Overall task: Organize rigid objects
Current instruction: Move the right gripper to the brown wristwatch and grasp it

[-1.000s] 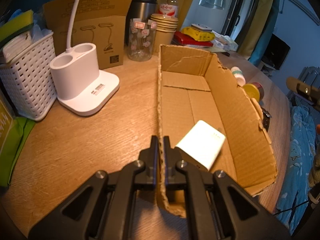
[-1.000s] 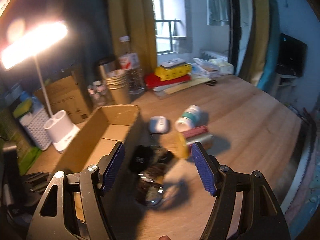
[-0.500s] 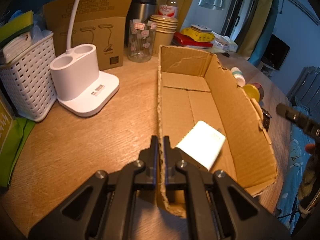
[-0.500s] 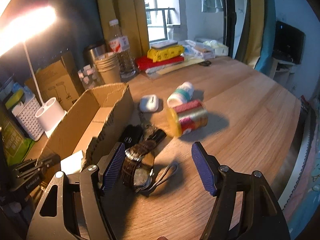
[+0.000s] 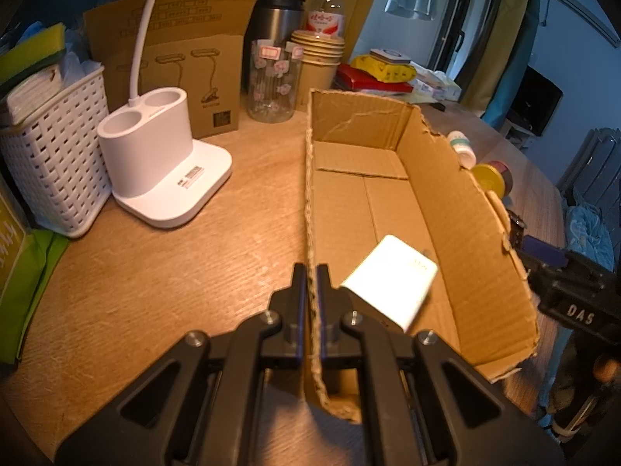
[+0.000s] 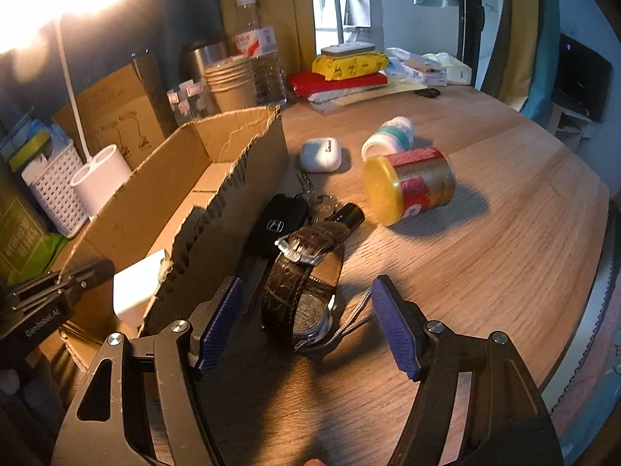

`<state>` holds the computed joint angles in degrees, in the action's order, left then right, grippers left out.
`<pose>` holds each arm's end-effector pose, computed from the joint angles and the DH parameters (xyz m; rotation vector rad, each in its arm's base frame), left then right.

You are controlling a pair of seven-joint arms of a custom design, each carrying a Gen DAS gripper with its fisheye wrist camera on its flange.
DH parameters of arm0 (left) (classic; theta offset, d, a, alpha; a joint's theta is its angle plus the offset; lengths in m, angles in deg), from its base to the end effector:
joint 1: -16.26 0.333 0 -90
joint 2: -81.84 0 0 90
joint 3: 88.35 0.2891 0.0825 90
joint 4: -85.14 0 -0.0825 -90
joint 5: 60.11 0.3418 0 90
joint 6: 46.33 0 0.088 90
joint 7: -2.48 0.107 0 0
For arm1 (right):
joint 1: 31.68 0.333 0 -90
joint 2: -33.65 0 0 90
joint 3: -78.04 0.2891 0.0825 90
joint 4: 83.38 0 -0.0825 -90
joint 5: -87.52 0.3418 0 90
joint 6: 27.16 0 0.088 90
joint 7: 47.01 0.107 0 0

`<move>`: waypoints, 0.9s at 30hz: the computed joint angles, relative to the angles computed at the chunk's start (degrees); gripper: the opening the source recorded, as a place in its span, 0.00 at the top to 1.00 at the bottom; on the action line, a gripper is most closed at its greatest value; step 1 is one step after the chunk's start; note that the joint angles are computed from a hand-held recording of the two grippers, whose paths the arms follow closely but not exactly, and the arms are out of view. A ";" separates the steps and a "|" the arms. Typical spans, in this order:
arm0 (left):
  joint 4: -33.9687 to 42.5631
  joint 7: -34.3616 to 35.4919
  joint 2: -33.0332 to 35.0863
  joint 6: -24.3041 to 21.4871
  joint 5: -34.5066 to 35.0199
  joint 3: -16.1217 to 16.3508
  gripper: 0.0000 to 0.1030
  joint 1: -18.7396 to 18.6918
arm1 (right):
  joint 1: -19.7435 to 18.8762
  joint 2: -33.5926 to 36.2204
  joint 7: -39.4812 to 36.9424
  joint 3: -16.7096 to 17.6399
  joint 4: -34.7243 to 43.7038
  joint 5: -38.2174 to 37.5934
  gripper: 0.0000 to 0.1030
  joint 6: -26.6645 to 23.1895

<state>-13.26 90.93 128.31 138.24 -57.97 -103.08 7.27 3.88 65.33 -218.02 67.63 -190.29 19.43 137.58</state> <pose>0.6234 -0.2425 0.2277 -1.6342 2.1668 -0.9660 0.5248 0.3143 0.2530 -1.6756 1.9211 -0.6520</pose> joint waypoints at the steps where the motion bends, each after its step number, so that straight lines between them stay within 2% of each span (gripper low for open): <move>1: -0.11 -0.03 -0.04 0.06 0.01 -0.02 0.96 0.03 | -0.08 0.37 -0.32 0.18 0.29 0.38 0.30 -0.11; 8: -0.20 0.13 0.05 0.24 0.27 -0.42 0.96 0.40 | 0.53 1.25 -1.68 -0.15 0.66 1.35 0.31 -0.74; 13: -0.22 0.12 0.06 0.29 0.27 -0.43 0.96 0.41 | 0.83 1.95 -4.03 0.10 1.15 2.85 0.57 -1.27; 15: 0.07 0.09 0.19 0.23 0.26 -0.30 0.96 0.24 | 1.04 2.08 -4.17 -0.19 1.14 2.93 0.62 -0.68; 18: -0.03 0.21 0.16 0.27 0.31 -0.51 0.96 0.51 | 1.95 1.89 -2.91 -1.11 0.95 1.90 0.80 -0.56; 27: -0.27 0.19 0.10 0.50 0.33 -0.53 0.96 0.54 | 2.15 0.40 0.77 -1.64 -0.38 -2.88 0.83 0.38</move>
